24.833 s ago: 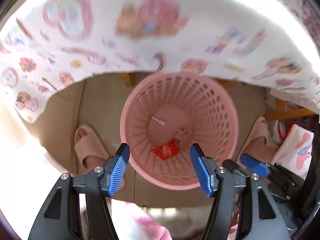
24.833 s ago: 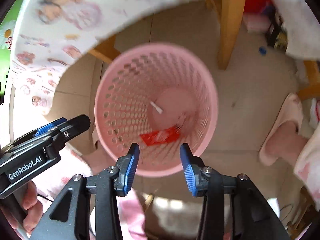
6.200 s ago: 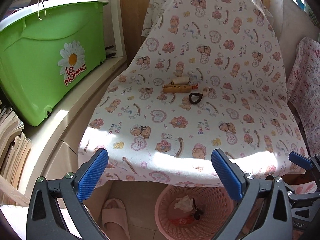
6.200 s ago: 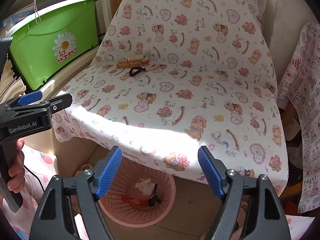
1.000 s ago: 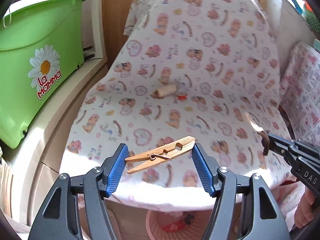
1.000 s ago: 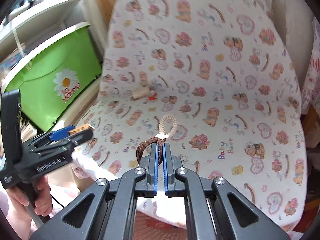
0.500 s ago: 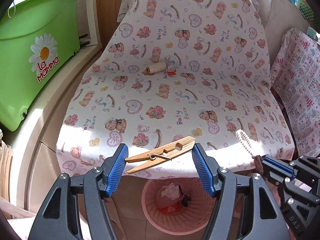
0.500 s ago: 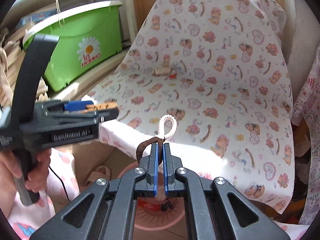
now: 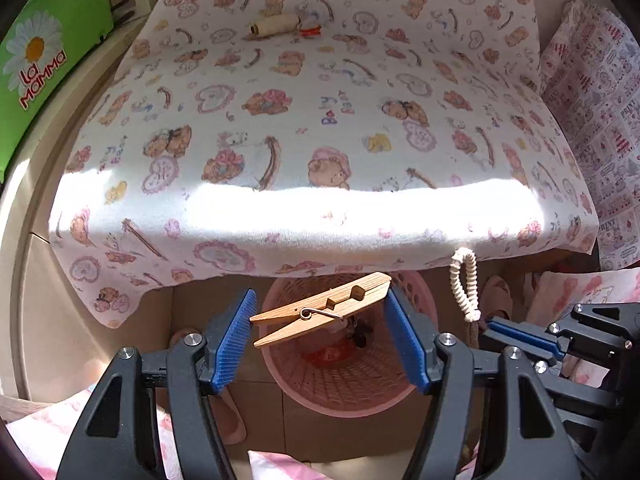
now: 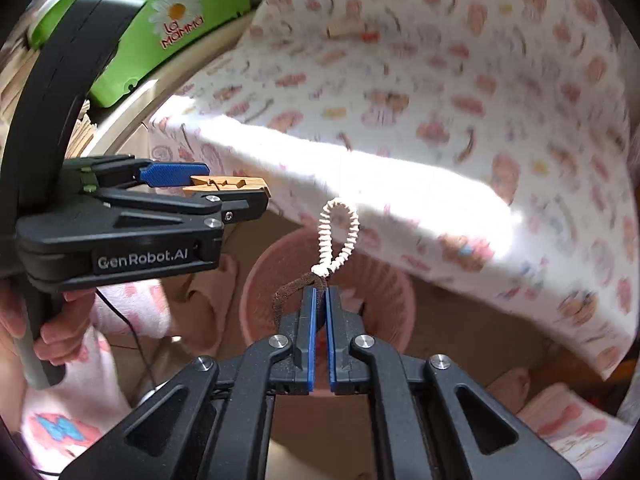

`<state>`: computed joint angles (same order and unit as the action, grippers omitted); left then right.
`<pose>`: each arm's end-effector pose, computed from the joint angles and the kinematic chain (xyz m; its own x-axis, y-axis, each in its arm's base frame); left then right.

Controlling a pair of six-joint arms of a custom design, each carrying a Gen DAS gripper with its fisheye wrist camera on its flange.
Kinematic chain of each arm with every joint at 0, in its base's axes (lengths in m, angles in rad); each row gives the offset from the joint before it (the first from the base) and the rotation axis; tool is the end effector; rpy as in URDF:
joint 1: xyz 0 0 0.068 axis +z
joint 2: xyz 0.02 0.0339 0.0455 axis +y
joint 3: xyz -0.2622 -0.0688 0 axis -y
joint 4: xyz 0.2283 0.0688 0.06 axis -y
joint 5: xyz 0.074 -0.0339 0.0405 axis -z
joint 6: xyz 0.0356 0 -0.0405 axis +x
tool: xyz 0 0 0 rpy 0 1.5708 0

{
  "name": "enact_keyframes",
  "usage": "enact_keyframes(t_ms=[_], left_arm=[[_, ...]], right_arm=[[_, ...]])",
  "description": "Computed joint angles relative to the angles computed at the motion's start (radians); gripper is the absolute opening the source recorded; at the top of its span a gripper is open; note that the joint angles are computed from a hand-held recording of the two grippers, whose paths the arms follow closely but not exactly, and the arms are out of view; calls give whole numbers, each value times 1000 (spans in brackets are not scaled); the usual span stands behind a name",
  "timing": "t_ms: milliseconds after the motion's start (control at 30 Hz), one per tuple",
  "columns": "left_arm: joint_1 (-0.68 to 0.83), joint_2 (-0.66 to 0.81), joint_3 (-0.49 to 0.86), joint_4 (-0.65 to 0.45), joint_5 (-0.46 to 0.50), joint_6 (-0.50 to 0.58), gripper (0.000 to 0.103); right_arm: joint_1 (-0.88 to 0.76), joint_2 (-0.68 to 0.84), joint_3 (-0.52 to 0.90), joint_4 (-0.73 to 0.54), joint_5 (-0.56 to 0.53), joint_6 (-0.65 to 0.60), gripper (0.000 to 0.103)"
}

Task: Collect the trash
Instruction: 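Carry the clothespin with the left gripper while the right gripper carries the hair tie over the wastebasket, then open both grippers to drop clothespin and hair tie into the wastebasket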

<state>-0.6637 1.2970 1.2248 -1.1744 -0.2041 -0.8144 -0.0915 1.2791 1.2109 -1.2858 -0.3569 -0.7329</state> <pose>0.1744 -0.1273 0.3061 -0.9142 -0.1892 -0.3584 -0.1640 0.9814 -0.0998 0.1998 -0.0058 0.3041 -0.7300 -0.5625 -0.3881 -0.6426 0.7583 0.1097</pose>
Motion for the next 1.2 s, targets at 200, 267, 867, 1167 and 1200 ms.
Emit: enact_keyframes(t_ms=[200, 267, 867, 1167, 1200], left_arm=[[41, 29, -100, 66, 91, -55, 64], [35, 60, -117, 85, 92, -61, 64], [123, 200, -282, 252, 274, -73, 65], [176, 195, -278, 215, 259, -69, 74], [175, 194, -274, 208, 259, -73, 75]], right_arm=[[22, 34, -33, 25, 27, 43, 5], [49, 37, -73, 66, 69, 60, 5], [164, 114, -341, 363, 290, 155, 5], [112, 144, -312, 343, 282, 145, 18], [108, 145, -311, 344, 282, 143, 24]])
